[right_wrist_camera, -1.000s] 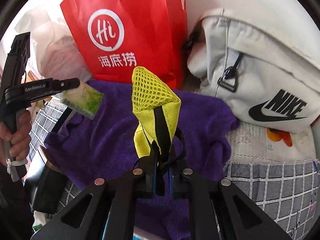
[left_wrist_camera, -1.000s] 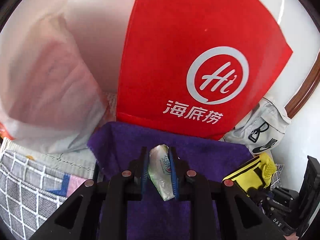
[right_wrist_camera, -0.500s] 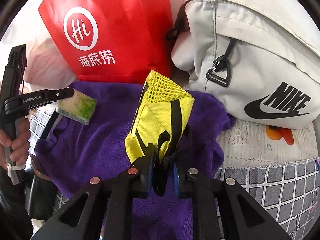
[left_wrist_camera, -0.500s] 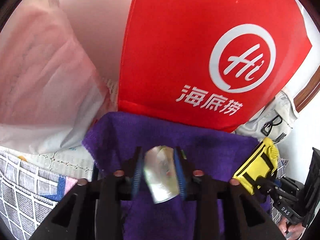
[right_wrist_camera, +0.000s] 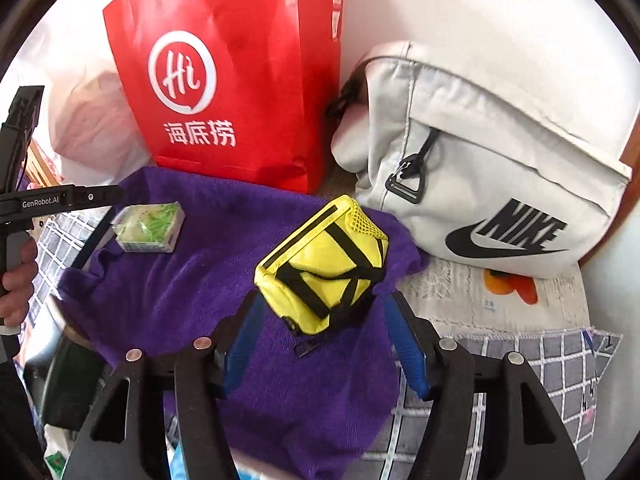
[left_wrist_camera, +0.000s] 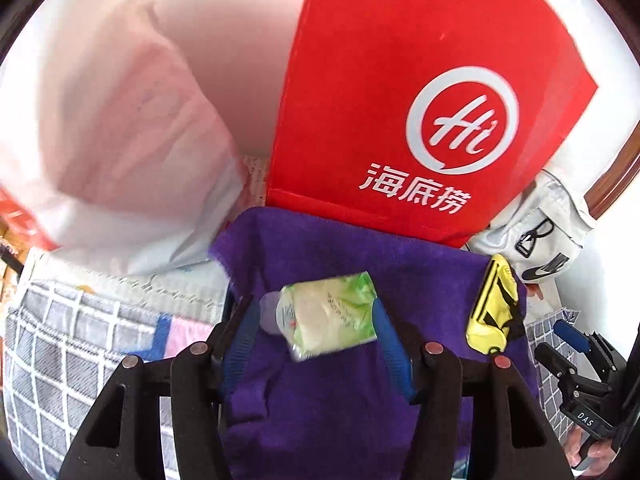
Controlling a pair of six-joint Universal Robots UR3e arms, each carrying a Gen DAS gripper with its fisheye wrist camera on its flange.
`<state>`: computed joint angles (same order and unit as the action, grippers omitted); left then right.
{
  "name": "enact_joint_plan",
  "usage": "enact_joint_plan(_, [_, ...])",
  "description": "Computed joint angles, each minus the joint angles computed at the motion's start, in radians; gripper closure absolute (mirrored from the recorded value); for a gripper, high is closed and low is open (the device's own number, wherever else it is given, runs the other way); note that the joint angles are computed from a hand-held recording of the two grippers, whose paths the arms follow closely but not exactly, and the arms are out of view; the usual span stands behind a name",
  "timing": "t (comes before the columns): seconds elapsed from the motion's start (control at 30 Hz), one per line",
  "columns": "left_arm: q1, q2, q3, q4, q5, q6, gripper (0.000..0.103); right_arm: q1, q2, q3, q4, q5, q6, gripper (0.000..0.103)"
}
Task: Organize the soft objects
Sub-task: 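Move the right tool to the black strap while the left tool returns to the white gloves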
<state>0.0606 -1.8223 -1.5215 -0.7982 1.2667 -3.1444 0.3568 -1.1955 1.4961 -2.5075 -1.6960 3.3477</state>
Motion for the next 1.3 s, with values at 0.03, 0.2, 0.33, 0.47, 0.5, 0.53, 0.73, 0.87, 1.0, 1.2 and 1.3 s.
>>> enact_joint_plan(0.03, [0.006, 0.028, -0.022, 0.001, -0.001, 0.003, 0.047, 0.009, -0.023, 0.020, -0.007, -0.010, 0.008, 0.041])
enact_joint_plan(0.2, [0.022, 0.173, -0.135, 0.000, 0.000, 0.020, 0.047, 0.070, -0.136, 0.128, -0.063, -0.097, 0.051, 0.041])
enact_joint_plan(0.33, [0.031, 0.311, -0.243, 0.004, 0.011, 0.031, 0.047, 0.120, -0.229, 0.194, -0.056, -0.143, 0.098, 0.041])
enact_joint_plan(0.47, [0.057, 0.464, -0.341, -0.046, -0.010, 0.070, 0.047, 0.172, -0.316, 0.253, -0.031, -0.151, 0.164, 0.041])
enact_joint_plan(0.5, [0.068, 0.508, -0.365, -0.065, -0.020, 0.087, 0.047, 0.187, -0.335, 0.260, -0.011, -0.150, 0.179, 0.041])
enact_joint_plan(0.53, [0.075, 0.551, -0.388, -0.080, -0.024, 0.097, 0.047, 0.201, -0.348, 0.265, 0.006, -0.156, 0.192, 0.041])
enact_joint_plan(0.73, [0.122, 0.772, -0.479, -0.231, -0.062, 0.155, 0.047, 0.302, -0.451, 0.344, 0.073, -0.159, 0.308, 0.041])
enact_joint_plan(0.87, [0.153, 0.900, -0.537, -0.316, -0.087, 0.181, 0.047, 0.401, -0.496, 0.385, 0.106, -0.222, 0.400, 0.041])
enact_joint_plan(1.0, [0.206, 1.017, -0.589, -0.417, -0.119, 0.220, 0.047, 0.479, -0.541, 0.447, 0.111, -0.260, 0.490, 0.041])
enact_joint_plan(1.2, [0.320, 1.181, -0.641, -0.603, -0.174, 0.320, 0.047, 0.573, -0.559, 0.527, 0.094, -0.274, 0.607, 0.053])
enact_joint_plan(1.3, [0.400, 1.254, -0.641, -0.716, -0.204, 0.391, 0.047, 0.608, -0.546, 0.545, 0.078, -0.273, 0.644, 0.053])
